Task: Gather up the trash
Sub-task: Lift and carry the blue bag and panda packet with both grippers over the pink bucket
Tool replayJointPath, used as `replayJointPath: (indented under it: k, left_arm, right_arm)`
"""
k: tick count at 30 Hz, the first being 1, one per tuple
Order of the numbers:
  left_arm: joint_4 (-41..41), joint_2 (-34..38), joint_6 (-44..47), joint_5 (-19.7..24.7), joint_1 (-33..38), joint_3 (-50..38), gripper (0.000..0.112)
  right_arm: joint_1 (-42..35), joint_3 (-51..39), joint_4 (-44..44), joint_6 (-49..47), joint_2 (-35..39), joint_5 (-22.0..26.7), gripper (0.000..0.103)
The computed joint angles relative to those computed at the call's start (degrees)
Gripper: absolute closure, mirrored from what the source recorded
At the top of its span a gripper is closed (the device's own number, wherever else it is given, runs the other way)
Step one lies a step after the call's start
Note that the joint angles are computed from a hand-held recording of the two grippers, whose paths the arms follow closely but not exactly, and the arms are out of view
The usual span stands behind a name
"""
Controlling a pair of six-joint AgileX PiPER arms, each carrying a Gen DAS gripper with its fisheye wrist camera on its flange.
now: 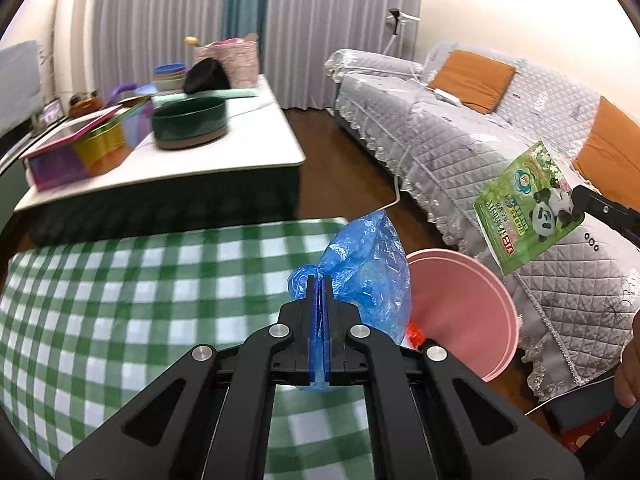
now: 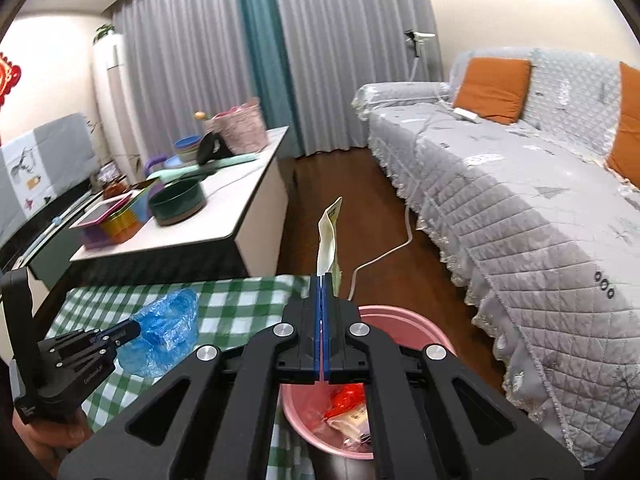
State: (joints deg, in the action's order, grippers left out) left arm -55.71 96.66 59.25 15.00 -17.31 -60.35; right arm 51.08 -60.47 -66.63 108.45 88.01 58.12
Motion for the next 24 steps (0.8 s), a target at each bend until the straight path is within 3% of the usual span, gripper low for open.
replayJointPath:
  k: [10,24]
  left_arm:
    - [16.09,5.95,-18.63,-0.58,-8.97,-8.75,0.111]
    - [23.64,14.20,-27.78,0.10,-13.88,-16.64,0.111]
  right_arm:
    - [-3.85,4.61,1.05,0.69,-2.57,-0.92,0.103]
    - [-6.97,6.04,2.21,-0.67,-1.19,-3.92,0.103]
